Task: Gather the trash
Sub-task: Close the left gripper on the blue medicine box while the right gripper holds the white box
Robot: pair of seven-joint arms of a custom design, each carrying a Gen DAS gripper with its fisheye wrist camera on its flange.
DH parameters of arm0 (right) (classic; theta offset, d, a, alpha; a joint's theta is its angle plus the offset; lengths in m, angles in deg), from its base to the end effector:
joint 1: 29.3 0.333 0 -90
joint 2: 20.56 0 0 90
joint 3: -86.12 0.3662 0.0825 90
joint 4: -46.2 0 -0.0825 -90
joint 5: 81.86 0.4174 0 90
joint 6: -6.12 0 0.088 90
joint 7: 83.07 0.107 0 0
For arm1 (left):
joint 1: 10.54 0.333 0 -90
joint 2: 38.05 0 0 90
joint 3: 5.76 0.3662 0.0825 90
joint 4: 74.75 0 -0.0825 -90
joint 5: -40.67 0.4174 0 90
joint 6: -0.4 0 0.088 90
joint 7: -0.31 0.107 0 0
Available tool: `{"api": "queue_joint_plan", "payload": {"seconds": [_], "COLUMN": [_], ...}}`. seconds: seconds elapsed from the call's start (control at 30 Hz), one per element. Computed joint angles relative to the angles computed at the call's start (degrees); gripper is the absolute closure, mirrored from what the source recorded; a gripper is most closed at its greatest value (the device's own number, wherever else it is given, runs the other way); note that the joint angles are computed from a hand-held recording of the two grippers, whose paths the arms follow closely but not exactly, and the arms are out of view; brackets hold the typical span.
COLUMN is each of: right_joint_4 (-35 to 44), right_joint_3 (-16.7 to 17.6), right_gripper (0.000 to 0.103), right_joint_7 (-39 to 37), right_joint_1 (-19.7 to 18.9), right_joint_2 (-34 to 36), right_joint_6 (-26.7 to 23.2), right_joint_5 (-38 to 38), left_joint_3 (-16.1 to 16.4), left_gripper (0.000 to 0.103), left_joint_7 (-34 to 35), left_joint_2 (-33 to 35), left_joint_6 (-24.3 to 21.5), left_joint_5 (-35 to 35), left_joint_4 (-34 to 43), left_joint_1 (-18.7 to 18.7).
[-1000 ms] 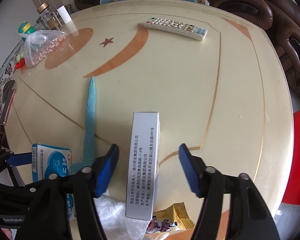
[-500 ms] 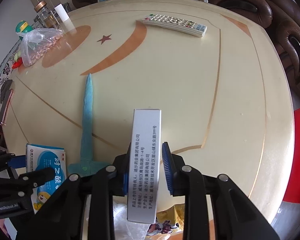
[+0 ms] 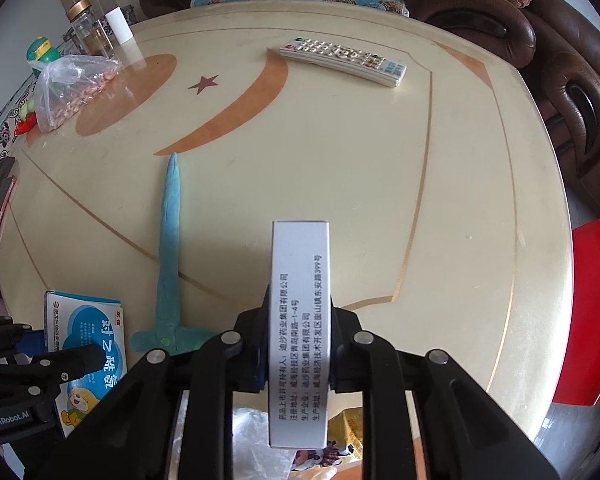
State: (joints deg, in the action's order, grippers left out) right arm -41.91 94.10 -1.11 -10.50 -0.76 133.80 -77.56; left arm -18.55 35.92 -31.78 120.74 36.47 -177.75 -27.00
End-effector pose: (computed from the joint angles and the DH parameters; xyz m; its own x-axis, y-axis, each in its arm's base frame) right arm 0.6688 0.3229 0.5311 0.5371 -0.8406 -0.0699 -0.8023 -0.4834 -0.3502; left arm 0.5680 -0.3153 0.5419 0.4421 -0.8718 0.2108 -0.8877 -0.4589 -0.0362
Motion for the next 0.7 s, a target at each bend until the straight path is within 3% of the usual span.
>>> {"api": "queue_joint_plan", "payload": {"seconds": [0.7], "right_joint_4": [-2.18], "right_joint_3": [-0.71], "right_gripper": [0.083], "right_joint_7": [3.75], "right_joint_1": [0.93], "right_joint_2": [-4.42], "right_joint_6": [5.22], "right_joint_5": [-4.16], "left_joint_3": [-1.10], "left_gripper": [0.079], "left_joint_7": [-1.71], "left_joint_2": [-5.10], "left_joint_6": [1.86], "left_joint_5": [7.64], "left_joint_4": [-1.23], "left_joint_1": [-0.53]}}
